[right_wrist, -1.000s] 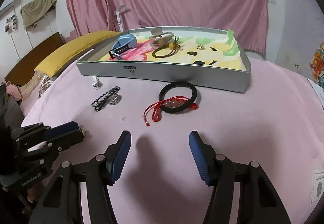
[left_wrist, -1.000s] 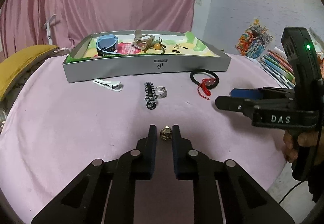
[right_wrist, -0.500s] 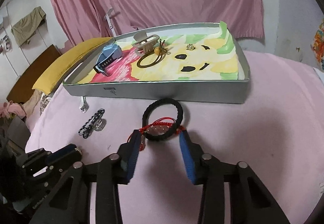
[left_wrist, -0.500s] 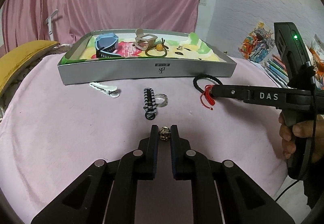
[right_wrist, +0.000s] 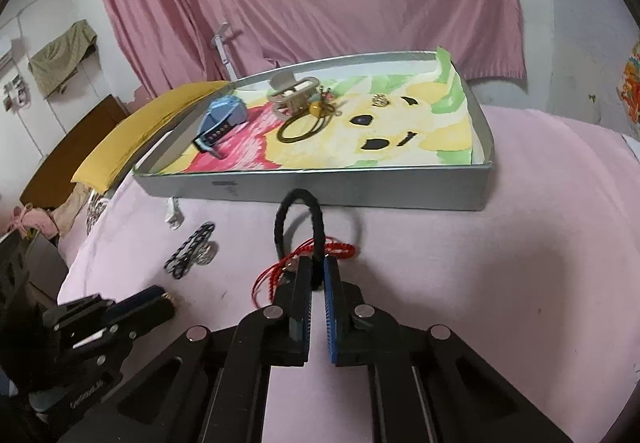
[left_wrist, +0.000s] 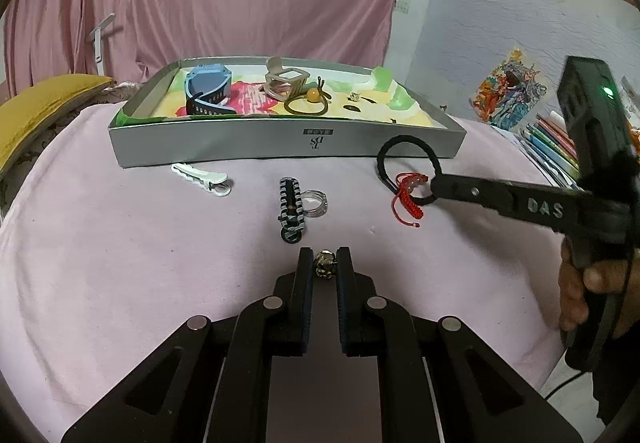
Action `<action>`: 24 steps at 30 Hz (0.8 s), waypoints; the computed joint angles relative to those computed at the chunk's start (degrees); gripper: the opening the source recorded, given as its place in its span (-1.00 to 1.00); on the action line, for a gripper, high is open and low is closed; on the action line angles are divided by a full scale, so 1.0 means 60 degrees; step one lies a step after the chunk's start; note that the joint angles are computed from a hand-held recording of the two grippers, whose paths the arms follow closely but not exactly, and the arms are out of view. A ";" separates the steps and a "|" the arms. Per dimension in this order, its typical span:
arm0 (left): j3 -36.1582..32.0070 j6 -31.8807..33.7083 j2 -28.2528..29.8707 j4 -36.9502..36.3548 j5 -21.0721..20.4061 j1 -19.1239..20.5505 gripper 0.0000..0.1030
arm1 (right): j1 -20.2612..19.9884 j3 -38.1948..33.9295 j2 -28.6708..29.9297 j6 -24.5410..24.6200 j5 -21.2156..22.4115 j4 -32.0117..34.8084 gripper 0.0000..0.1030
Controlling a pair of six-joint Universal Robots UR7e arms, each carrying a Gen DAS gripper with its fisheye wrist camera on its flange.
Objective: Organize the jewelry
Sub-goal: 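Grasp the small silver charm with the left tool while the right grasps the black red-tassel cord, then carry the charm and tassel cord into the grey tray and open both tools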
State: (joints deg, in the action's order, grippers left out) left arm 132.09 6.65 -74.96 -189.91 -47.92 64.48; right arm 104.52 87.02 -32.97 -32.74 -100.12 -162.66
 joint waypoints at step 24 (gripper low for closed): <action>0.0682 0.0384 -0.0223 -0.1624 0.0322 -0.0723 -0.84 | 0.0275 0.1757 -0.1078 -0.0657 0.1147 -0.1528 -0.89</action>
State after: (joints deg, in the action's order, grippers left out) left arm 136.18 8.95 -76.30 -199.66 -45.99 60.15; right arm 106.17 97.56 -39.44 -36.68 -93.24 -171.82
